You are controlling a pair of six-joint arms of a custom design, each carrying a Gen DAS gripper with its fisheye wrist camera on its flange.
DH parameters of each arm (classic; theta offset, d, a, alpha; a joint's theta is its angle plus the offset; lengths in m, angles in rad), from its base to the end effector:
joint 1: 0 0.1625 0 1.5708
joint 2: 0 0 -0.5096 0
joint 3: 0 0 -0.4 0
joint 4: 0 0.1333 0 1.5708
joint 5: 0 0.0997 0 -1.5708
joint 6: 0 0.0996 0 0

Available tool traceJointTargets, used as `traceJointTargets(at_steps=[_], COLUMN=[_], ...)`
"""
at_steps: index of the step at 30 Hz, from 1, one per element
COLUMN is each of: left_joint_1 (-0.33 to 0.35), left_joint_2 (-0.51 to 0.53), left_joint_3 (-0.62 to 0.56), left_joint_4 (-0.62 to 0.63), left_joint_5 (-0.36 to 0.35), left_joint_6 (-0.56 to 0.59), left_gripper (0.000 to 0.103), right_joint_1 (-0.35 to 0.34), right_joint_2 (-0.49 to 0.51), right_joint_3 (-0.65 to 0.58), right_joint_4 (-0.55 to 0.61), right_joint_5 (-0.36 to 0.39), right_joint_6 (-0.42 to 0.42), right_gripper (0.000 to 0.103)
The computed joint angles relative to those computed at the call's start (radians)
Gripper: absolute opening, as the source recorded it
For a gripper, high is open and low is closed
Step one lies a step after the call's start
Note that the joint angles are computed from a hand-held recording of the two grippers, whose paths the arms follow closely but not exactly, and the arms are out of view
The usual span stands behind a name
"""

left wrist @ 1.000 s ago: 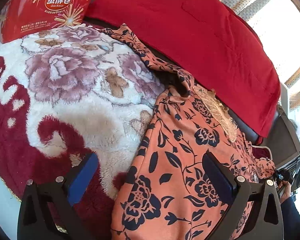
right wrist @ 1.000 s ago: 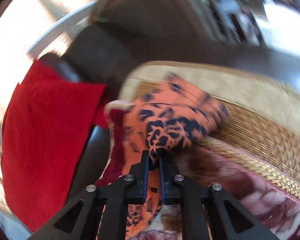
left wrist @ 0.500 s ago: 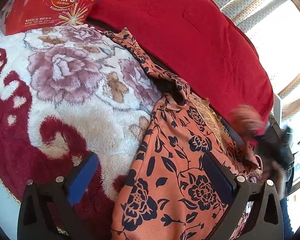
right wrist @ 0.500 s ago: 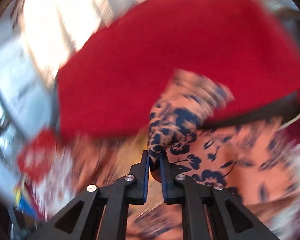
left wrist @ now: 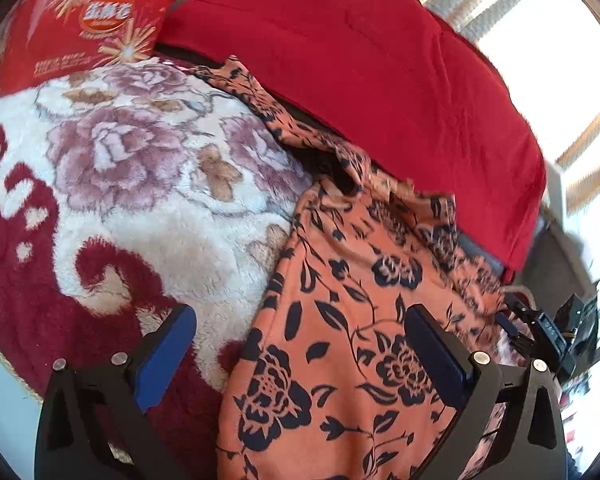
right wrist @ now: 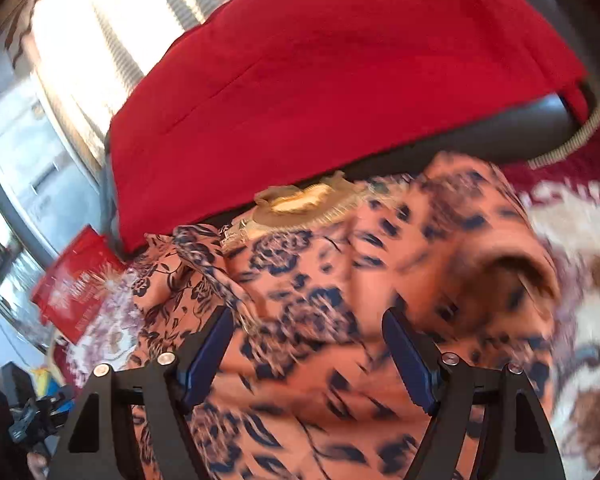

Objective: Fold small clothes

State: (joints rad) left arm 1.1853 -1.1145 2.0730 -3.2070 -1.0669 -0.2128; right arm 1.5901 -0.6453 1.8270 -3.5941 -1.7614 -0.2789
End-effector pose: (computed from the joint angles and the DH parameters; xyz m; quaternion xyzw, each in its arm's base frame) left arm -0.0526 -0.6119 0.2872 -0.0038 0.9171 -0.3769 0.1298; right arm 0.1279 -0.6959 0.1081 0.0965 -0.9043 0.3920 0.1388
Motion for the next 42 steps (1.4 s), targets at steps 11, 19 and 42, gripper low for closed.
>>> traceJointTargets(at_steps=[11, 19, 42], left_joint_1=[-0.079, 0.015, 0.002], left_joint_2=[0.136, 0.337, 0.427], left_joint_3=[-0.283, -0.629, -0.702], left_joint_4=[0.255, 0.587, 0.654], left_joint_5=[-0.134, -0.232, 0.156], left_joint_6=[-0.031, -0.271, -0.032], left_gripper=[0.103, 0.102, 0.006], right_joint_1=[-0.049, -0.081, -0.093], right_joint_2=[0.005, -0.008, -0.012], right_joint_3=[0.105, 0.127, 0.141], right_joint_4=[-0.140, -0.162, -0.179], right_joint_5=[0.076, 0.165, 0.202], right_joint_6=[-0.029, -0.018, -0.016], right_gripper=[0.082, 0.082, 0.082])
